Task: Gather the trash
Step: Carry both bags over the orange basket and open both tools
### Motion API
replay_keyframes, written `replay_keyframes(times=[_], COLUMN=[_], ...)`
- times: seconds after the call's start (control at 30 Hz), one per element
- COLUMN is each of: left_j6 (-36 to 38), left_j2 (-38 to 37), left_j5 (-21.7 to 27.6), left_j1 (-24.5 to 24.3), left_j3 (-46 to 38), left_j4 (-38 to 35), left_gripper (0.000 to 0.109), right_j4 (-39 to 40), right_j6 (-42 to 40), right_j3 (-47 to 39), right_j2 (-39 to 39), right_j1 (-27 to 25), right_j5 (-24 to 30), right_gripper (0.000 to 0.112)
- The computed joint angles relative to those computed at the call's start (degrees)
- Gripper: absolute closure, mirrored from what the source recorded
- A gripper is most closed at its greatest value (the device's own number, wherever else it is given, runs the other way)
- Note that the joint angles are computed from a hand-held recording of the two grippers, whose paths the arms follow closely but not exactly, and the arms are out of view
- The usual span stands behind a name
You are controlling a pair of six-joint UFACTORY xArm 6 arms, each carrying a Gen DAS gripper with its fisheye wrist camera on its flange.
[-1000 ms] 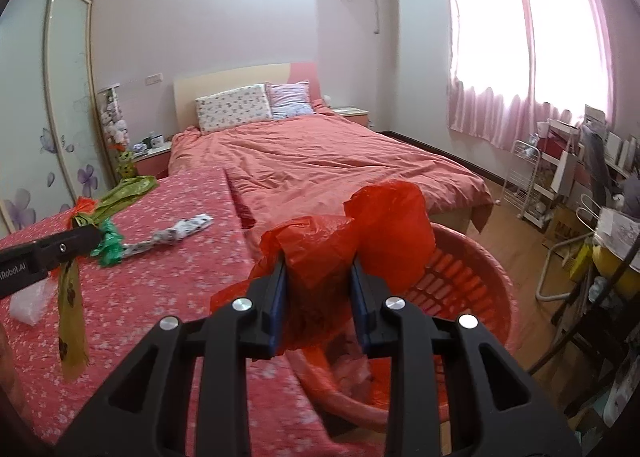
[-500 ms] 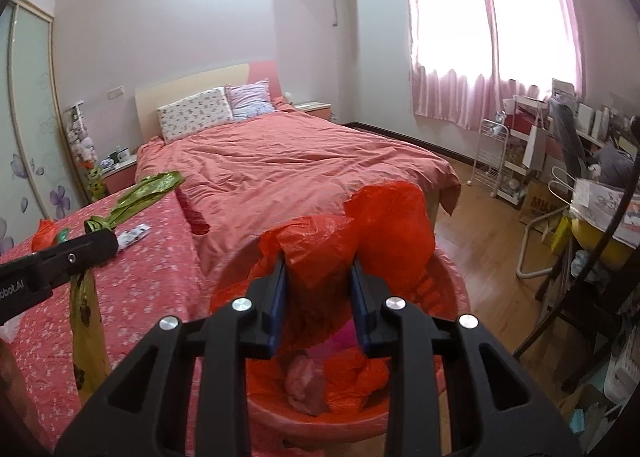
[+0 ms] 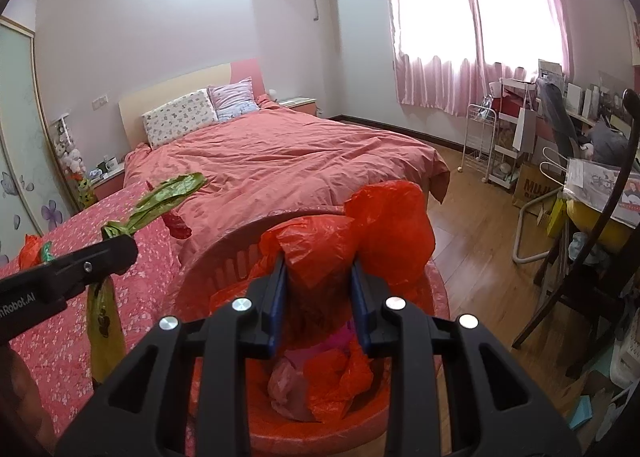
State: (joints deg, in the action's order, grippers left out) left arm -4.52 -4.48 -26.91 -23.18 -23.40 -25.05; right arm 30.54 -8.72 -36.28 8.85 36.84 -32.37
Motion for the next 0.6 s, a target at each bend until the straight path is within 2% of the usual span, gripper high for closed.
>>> replay_keyframes(times=[0.23,0.37,0.43,0.53,0.6], left_j6=[-4.6,-4.4,-4.1,-2.2,-4.9], left_j2=[2.4,3.8,4.3,4.7,4.3], left_j5=[0.8,1.7,2.4,2.8,3.1], left_j1=[1.9,2.1,2.2,1.8,3.2], left_j3=[-1.9,-3.1,-3.5,-3.5,-2.7], left_j4=[6.0,5.7,4.9,1.2,4.1], left_gripper=[0.082,0.082,0.074,0.061,0.056], right_j4=[-4.9,-11.1,-14.6,-19.0,-20.1], right_j6=[4.1,9.3,12.2,16.0,17.2], right_j3=[-0.3,-0.8,-1.1,-1.5,-1.6], right_j2=[0.3,1.2,1.8,2.4,2.8], right_j1=[-2.1,-4.4,-5.7,-7.0,-7.3], right_j5=[0.3,0.6,0.9,1.6,1.8], right_gripper=[0.082,0.079,0.077,0.069,0.064])
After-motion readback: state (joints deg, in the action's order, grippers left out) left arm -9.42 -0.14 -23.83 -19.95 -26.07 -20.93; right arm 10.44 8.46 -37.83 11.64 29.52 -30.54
